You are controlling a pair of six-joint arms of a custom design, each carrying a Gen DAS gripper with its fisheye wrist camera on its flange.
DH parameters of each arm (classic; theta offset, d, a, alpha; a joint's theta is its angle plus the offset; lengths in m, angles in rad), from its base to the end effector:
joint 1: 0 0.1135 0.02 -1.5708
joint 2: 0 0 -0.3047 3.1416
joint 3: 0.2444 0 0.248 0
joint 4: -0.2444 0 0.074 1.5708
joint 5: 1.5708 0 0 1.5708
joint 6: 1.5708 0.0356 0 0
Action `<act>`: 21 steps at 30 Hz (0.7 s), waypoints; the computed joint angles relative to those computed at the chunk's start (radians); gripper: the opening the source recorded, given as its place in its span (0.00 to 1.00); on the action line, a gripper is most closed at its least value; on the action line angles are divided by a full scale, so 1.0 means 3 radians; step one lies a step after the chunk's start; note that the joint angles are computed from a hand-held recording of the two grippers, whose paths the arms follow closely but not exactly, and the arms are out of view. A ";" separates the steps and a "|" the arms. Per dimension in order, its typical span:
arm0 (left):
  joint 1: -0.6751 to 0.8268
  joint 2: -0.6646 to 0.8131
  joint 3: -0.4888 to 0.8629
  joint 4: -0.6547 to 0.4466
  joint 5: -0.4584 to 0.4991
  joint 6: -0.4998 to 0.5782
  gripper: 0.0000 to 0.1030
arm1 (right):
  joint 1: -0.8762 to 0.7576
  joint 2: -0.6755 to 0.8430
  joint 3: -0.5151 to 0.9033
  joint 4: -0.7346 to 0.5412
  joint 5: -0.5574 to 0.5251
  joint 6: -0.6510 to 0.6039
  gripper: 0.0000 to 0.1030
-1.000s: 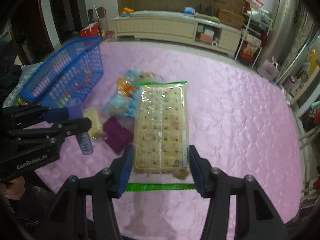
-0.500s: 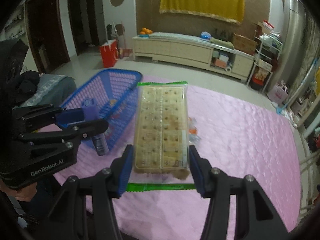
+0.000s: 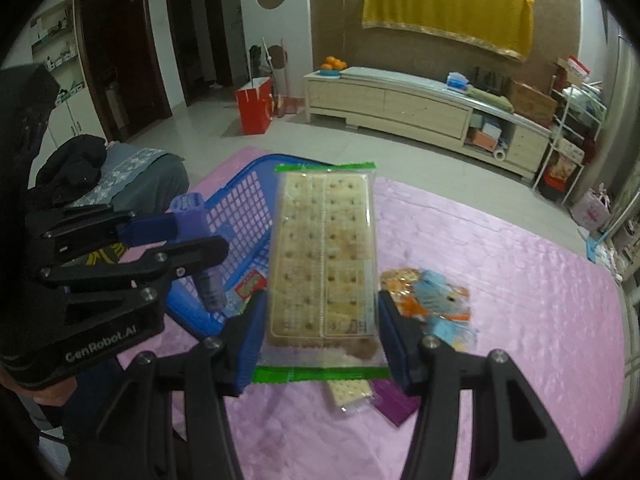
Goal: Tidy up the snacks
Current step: 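Carry the gum tube and cracker pack over the blue basket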
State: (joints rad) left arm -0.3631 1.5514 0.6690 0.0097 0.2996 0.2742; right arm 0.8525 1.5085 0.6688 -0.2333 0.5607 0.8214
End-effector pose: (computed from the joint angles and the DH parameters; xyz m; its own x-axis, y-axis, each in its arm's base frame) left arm 0.2606 -0.1102 0.1877 -0.5495 0.4855 -0.6800 0.6913 0.7212 -0.0436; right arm 0.1828 0.1804 0.1870 -0.7384 0.0974 -0.6673 0.1028 0.9942 0.0313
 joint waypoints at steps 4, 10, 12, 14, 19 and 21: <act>0.0112 0.0278 0.0209 -0.0052 0.0040 0.0071 0.28 | -0.0194 0.0218 0.0063 0.0242 -0.0188 -0.0192 0.56; 0.0160 0.0709 0.0473 -0.0067 0.0000 0.0162 0.28 | -0.0471 0.0515 0.0153 0.0491 -0.0430 -0.0418 0.56; 0.0161 0.0882 0.0600 -0.0088 -0.0025 0.0153 0.28 | -0.0538 0.0569 0.0156 0.0557 -0.0454 -0.0462 0.56; 0.0155 0.1023 0.0710 -0.0130 -0.0037 0.0182 0.29 | -0.0615 0.0660 0.0204 0.0585 -0.0491 -0.0496 0.56; 0.0142 0.1288 0.0983 -0.0217 -0.0037 0.0189 0.29 | -0.0751 0.0755 0.0232 0.0663 -0.0553 -0.0570 0.56; 0.0116 0.1334 0.1041 -0.0198 -0.0070 0.0207 0.33 | -0.0769 0.0753 0.0208 0.0702 -0.0565 -0.0573 0.56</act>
